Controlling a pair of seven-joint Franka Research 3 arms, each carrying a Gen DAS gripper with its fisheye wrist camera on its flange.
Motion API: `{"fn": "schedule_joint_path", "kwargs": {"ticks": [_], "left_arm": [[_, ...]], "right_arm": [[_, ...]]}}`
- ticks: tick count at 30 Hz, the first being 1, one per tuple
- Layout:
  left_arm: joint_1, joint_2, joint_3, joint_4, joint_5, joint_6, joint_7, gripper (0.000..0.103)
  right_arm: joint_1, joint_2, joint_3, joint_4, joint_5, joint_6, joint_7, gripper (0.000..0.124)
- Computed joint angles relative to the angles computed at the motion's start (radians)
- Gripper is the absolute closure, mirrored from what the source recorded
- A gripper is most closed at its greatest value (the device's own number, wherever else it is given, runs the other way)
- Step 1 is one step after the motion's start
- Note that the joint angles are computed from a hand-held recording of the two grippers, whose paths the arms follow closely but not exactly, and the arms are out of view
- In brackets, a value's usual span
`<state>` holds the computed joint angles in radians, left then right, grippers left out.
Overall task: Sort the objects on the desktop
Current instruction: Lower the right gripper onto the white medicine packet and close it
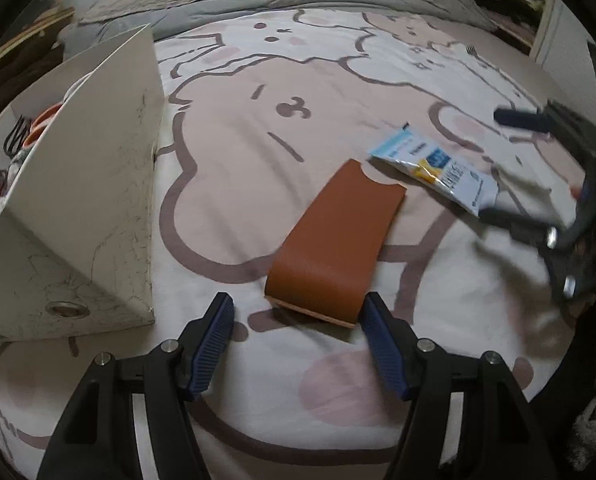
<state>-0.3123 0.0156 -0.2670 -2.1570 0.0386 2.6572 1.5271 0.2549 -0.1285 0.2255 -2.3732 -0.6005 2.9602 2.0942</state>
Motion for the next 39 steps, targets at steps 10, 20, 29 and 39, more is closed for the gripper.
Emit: {"fn": "schedule_joint_path", "kwargs": {"ticks": [10,20,29,39], "left_arm": [[-0.005,0.04,-0.016,0.04,-0.105,0.061,0.096,0.037],[0.024,0.1,-0.044,0.096,-0.221,0.043,0.145,0.037],[0.025,0.111,-0.05,0.109,-0.269,0.045,0.159,0.037],[0.016,0.128,-0.06,0.117,-0.239,0.063,0.16,0.037]], "right_arm": [[0.06,0.043,-0.059,0.038,0.133,-0.1,-0.065,0.021],[-0.024,0.0,-0.084,0.018,0.166,-0.199,0.012,0.021],[-0.042,-0.043,-0.091,0.001,0.287,-0.157,0.034,0.021],[0.003,0.069,-0.056,0.116,0.325,-0.176,0.174,0.021]]}}
